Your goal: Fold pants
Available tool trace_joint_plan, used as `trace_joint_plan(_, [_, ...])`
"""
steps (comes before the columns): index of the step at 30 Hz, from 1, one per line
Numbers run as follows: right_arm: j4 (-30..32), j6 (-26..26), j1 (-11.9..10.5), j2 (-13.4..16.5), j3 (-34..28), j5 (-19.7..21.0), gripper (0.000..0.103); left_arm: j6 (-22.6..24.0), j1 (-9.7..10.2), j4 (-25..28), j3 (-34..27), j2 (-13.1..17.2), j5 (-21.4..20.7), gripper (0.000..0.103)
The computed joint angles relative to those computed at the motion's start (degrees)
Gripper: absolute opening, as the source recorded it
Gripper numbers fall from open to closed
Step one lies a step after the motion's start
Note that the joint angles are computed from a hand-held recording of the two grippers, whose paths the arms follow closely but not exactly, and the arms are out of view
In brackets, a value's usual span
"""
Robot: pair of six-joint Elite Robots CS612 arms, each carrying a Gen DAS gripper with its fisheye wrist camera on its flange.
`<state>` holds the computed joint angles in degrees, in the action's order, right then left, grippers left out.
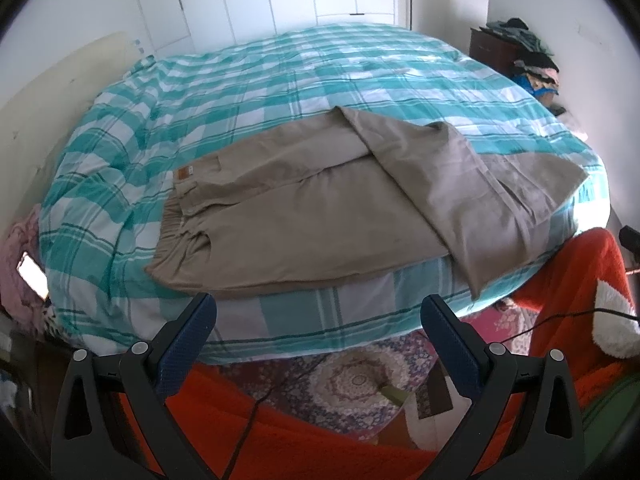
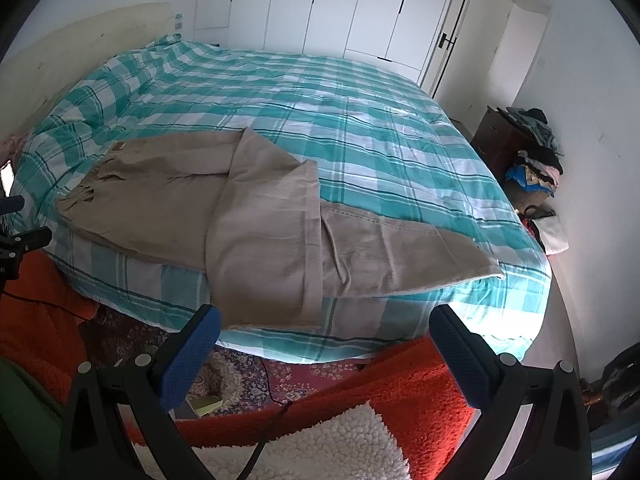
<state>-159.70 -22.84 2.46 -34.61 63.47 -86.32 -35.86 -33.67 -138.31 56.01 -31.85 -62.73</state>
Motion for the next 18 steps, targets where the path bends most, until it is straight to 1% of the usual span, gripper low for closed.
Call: trace_joint_plan(18, [0.4, -0.2, 0.2, -0.1, 0.2, 0.1, 0.103, -0.4, -0.03, -0.4, 0.5, -0.2, 0.3, 0.102])
